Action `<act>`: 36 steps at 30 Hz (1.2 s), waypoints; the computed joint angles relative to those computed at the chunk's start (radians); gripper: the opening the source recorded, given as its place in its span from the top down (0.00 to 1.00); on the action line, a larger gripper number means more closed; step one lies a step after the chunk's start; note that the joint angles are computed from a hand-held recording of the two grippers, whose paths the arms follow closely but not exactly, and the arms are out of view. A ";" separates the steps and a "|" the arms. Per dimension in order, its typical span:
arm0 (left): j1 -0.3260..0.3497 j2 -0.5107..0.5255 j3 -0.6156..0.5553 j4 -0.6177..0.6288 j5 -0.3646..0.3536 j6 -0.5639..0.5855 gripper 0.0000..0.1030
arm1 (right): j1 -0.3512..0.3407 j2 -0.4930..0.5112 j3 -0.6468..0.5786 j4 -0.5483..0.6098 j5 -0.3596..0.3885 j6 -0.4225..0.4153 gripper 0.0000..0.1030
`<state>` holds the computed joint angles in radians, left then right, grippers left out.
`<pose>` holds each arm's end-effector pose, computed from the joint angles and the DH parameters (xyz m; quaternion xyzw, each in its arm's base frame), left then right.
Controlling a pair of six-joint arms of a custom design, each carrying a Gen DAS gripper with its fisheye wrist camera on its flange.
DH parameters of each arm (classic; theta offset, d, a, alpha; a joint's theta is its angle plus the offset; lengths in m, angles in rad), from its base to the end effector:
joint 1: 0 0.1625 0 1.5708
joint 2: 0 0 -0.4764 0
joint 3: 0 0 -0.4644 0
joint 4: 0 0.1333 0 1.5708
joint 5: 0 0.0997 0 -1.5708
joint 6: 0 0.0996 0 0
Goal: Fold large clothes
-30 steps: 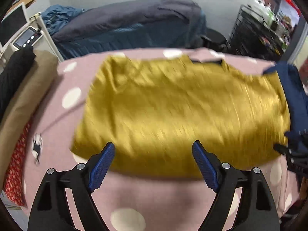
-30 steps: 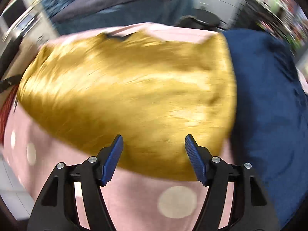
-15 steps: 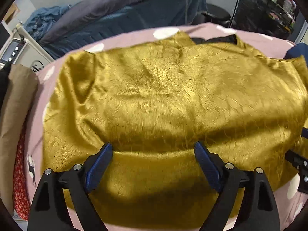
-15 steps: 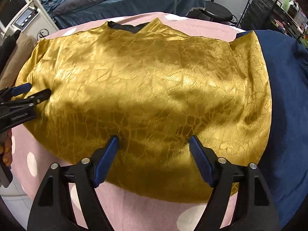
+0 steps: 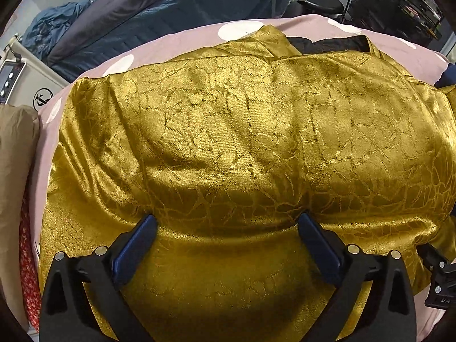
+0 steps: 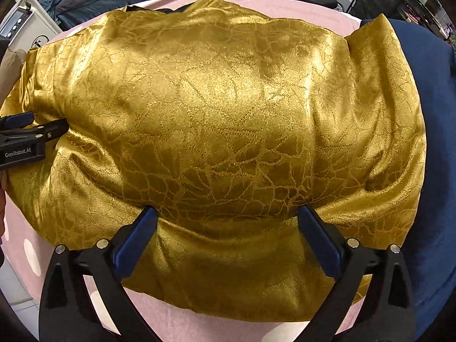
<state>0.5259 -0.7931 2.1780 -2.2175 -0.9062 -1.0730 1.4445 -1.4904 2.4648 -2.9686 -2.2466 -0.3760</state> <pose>-0.2837 -0.3898 -0.0795 0.1053 0.8832 -0.0982 0.4463 0.0173 -0.4275 0.2232 0.0457 -0.9239 0.1115 0.3632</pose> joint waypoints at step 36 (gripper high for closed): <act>-0.392 -0.474 0.375 0.069 -0.208 -0.695 0.07 | -0.468 -0.364 0.012 0.290 0.652 -0.028 0.06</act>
